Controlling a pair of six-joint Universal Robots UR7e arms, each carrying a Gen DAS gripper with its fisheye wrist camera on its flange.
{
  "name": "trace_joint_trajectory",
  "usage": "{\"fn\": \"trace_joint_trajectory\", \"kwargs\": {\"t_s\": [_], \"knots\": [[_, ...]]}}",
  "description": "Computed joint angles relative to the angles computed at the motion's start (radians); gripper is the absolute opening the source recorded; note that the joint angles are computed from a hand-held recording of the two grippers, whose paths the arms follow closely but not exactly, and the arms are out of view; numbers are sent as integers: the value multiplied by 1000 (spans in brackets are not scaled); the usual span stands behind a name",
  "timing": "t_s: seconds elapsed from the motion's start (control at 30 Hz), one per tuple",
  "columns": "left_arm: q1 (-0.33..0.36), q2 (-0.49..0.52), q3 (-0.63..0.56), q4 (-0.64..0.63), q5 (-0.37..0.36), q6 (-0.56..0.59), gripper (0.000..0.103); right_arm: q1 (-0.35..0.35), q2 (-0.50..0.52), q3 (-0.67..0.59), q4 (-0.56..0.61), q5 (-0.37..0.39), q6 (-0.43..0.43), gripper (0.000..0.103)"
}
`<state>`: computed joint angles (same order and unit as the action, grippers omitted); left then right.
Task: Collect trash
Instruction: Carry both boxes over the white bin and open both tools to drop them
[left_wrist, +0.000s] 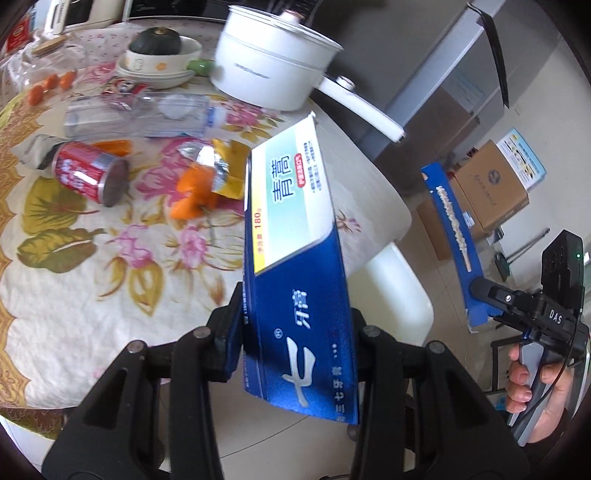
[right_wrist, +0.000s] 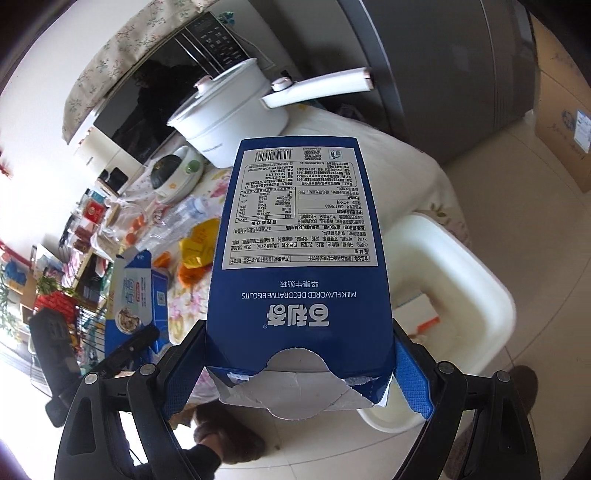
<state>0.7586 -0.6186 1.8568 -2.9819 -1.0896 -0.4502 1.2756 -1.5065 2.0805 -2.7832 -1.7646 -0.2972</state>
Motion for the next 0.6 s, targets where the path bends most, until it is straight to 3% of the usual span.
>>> {"fn": "trace_joint_trajectory", "kwargs": {"t_s": [0.6], "knots": [[-61,246,-241,184,-119,63,43,-171,-37,3,42,-99,-51,92]]}}
